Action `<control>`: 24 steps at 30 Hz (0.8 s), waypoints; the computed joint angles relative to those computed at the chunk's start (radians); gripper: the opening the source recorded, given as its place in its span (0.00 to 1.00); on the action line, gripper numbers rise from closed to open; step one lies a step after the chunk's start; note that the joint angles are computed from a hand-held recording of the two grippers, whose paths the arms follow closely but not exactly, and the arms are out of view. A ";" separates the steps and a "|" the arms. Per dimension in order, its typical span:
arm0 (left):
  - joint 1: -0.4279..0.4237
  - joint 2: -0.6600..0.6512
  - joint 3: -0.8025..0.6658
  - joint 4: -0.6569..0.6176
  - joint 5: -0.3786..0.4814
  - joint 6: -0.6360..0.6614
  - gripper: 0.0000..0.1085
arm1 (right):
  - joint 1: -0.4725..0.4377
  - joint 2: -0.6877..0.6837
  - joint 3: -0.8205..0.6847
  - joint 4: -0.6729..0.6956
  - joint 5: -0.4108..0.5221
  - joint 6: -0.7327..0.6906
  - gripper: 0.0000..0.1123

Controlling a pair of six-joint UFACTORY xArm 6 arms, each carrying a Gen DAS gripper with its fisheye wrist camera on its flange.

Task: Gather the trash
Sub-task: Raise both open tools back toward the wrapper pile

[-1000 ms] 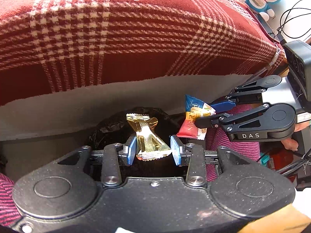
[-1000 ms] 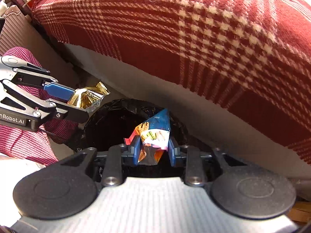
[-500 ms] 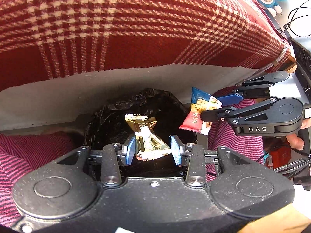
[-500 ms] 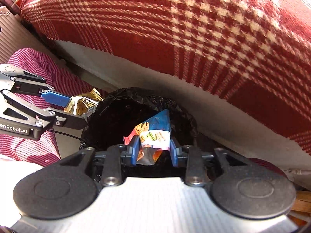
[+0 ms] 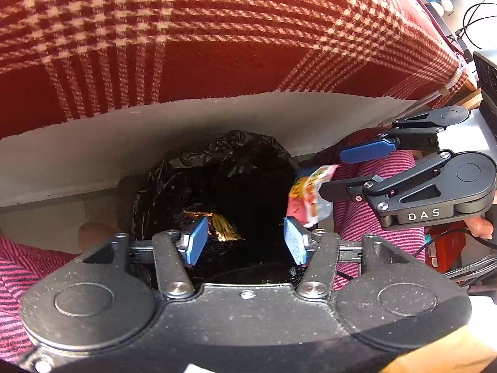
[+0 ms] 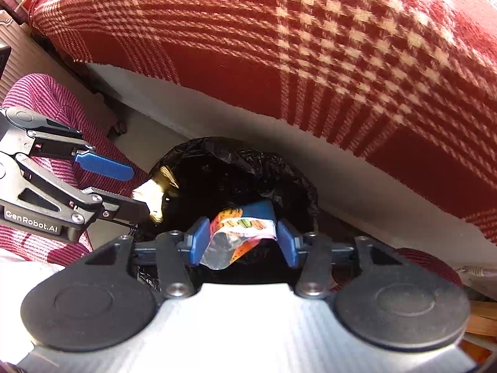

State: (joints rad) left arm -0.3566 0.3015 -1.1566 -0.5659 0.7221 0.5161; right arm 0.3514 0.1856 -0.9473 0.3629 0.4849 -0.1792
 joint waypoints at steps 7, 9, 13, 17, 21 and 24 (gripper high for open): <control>0.002 0.004 -0.002 0.014 -0.010 -0.023 0.64 | -0.014 0.011 -0.006 0.056 -0.004 -0.057 0.60; 0.007 -0.011 0.007 0.014 -0.009 -0.024 0.64 | -0.016 0.002 0.001 0.060 -0.012 -0.063 0.60; 0.007 -0.037 0.023 0.023 -0.017 -0.031 0.65 | -0.027 -0.024 0.024 0.069 -0.034 -0.067 0.62; 0.005 -0.062 0.038 0.014 -0.026 -0.014 0.66 | -0.033 -0.059 0.055 0.045 -0.061 -0.048 0.63; 0.007 -0.096 0.051 0.003 -0.042 0.004 0.66 | -0.046 -0.101 0.085 0.057 -0.095 -0.064 0.63; 0.005 -0.139 0.062 -0.021 -0.065 0.027 0.66 | -0.055 -0.149 0.103 0.082 -0.124 -0.088 0.63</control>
State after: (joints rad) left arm -0.3519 0.1622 -1.0948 -0.5865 0.6573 0.5434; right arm 0.2969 0.0363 -0.8445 0.4445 0.3611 -0.2676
